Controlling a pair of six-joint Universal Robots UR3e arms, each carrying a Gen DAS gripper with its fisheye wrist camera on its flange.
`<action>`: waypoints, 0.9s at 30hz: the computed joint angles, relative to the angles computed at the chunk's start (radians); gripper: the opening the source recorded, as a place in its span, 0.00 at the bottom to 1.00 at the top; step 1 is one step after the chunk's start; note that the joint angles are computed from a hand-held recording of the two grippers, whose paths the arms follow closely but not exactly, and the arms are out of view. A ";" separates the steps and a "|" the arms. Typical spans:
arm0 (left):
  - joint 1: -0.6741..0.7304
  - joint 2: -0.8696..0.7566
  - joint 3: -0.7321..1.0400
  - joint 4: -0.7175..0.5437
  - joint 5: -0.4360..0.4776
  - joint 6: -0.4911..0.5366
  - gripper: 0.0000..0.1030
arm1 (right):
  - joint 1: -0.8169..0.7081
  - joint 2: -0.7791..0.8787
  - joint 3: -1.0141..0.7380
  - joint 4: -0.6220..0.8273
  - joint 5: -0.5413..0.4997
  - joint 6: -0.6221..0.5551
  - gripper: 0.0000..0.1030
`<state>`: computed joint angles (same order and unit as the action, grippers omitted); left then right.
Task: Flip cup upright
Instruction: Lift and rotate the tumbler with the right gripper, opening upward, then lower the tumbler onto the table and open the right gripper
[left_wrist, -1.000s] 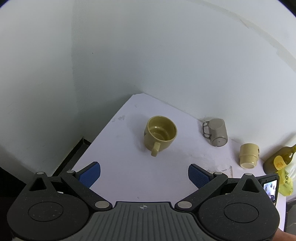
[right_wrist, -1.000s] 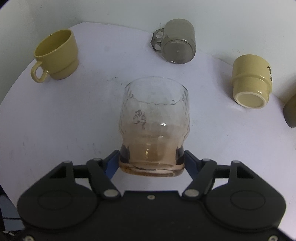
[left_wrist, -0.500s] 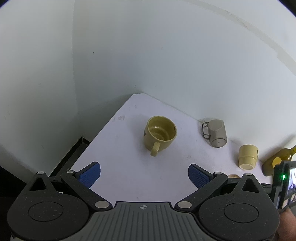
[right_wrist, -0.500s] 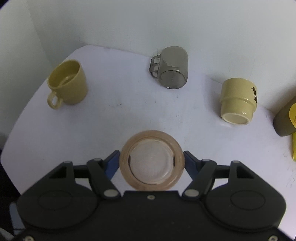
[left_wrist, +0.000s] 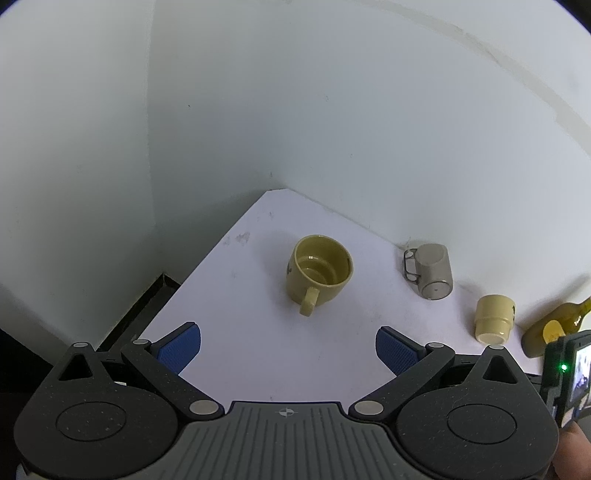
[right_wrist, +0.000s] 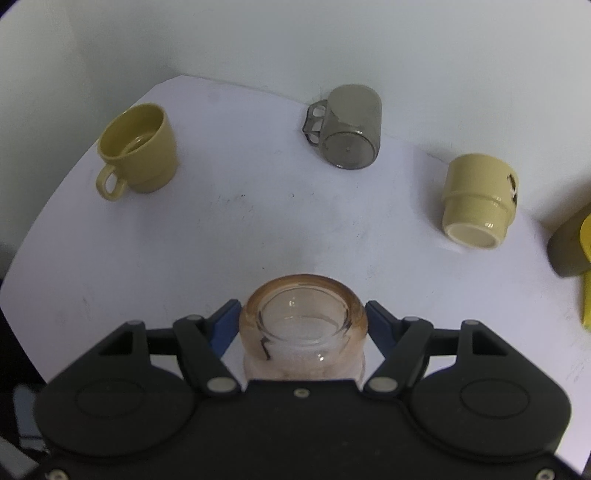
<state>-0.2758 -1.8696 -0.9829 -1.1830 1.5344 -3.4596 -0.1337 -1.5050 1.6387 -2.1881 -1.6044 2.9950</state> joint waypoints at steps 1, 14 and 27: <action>0.000 -0.002 0.000 0.001 0.000 0.000 0.99 | -0.009 -0.018 0.020 -0.011 0.015 -0.011 0.69; -0.005 -0.053 0.053 -0.009 -0.017 0.017 0.99 | 0.007 -0.100 0.142 -0.098 0.005 -0.038 0.69; -0.004 -0.077 0.072 -0.014 -0.028 0.029 0.99 | 0.014 -0.186 0.196 -0.060 -0.005 -0.087 0.77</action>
<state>-0.2801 -1.9462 -0.9111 -1.1975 1.5063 -3.4304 -0.1199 -1.6914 1.8343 -2.2482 -1.6090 2.9076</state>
